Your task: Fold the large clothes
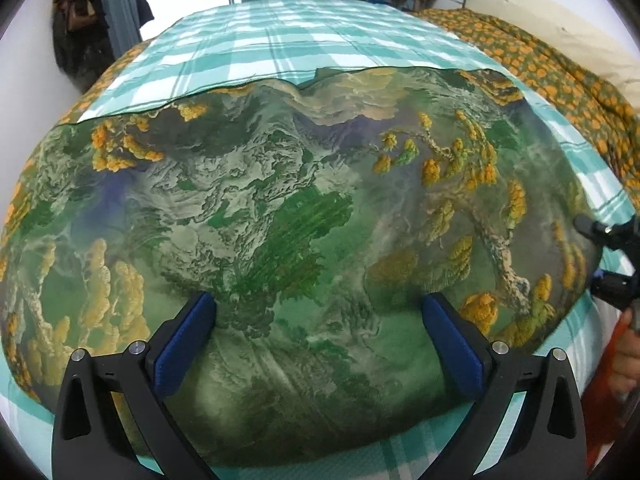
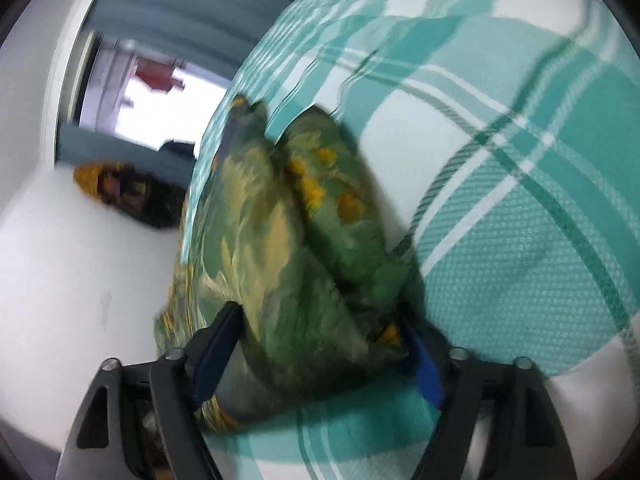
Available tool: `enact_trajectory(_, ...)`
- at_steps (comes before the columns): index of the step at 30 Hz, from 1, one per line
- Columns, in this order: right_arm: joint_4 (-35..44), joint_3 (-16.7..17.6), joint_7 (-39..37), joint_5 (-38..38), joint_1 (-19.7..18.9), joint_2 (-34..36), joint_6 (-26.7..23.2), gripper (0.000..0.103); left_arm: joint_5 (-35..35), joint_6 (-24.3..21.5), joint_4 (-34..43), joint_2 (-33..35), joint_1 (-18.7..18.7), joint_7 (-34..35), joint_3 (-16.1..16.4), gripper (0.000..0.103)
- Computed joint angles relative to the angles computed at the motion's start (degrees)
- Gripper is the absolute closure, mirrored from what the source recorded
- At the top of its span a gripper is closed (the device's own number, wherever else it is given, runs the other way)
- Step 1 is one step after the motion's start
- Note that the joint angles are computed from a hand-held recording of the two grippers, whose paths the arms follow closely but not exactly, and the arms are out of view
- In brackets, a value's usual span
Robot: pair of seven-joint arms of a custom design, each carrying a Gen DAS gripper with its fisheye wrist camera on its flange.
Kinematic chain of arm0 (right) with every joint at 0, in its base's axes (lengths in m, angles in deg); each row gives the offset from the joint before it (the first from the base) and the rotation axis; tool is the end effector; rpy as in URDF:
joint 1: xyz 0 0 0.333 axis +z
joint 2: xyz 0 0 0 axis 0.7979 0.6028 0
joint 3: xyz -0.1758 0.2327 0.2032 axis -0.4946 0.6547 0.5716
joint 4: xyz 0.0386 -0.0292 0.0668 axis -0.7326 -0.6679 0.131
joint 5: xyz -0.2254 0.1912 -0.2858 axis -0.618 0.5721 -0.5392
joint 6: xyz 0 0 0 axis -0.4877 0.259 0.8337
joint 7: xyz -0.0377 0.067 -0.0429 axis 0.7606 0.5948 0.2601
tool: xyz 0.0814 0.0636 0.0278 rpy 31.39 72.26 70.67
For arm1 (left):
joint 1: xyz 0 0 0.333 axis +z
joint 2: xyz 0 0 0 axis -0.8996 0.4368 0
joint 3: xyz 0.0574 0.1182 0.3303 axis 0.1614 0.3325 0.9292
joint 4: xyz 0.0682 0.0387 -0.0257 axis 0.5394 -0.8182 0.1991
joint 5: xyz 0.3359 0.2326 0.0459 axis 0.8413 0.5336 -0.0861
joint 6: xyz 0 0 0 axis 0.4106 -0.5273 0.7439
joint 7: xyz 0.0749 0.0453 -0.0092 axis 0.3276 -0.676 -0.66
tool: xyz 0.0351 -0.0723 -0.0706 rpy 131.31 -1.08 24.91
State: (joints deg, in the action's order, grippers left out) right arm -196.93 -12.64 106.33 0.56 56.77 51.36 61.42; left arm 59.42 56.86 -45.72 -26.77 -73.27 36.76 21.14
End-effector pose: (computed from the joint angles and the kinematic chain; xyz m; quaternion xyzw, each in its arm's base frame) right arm 0.5474 0.0145 0.4478 -0.5235 0.7150 0.1509 0.4381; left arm 0.5353 -0.2094 0.5292 -0.7209 0.6328 -0.1955 0.2044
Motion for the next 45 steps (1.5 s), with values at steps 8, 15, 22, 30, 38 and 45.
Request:
enact_trajectory(8, -3.89, 1.86, -23.09, -0.39, 4.64, -10.44, 12.2, 0.068, -6.11, -4.27, 5.77, -5.43, -1.23, 8.69, 1.06, 0.006)
enact_trajectory(15, -7.0, 2.54, -43.81, 1.73, 13.95, -20.94, 20.69, 0.068, -26.56, -14.77, 26.82, 3.65, -3.77, 31.58, 1.74, 0.003)
enact_trajectory(22, -9.84, 3.46, -54.49, -0.1, 22.4, -25.34, 24.94, 0.068, -16.23, -26.27, 34.95, 9.54, -3.95, 27.88, -0.66, 0.002)
enact_trajectory(30, -7.78, -2.19, -44.2, -5.09, 22.15, -25.2, 10.81, 0.049, -17.4, -21.99, 24.25, 2.03, -0.35, 24.09, 1.94, 0.071)
enact_trajectory(38, -0.48, -2.76, -30.2, -8.2, 14.06, -16.7, 0.04, 0.044, -30.97, -15.78, 9.64, -9.65, 6.73, 28.45, 10.43, 0.071)
enact_trajectory(45, 8.31, 3.37, -25.52, -11.7, 14.47, -8.45, -4.3, 0.064, -37.49, -9.09, -1.65, -14.08, 9.99, 32.58, 14.53, 0.069)
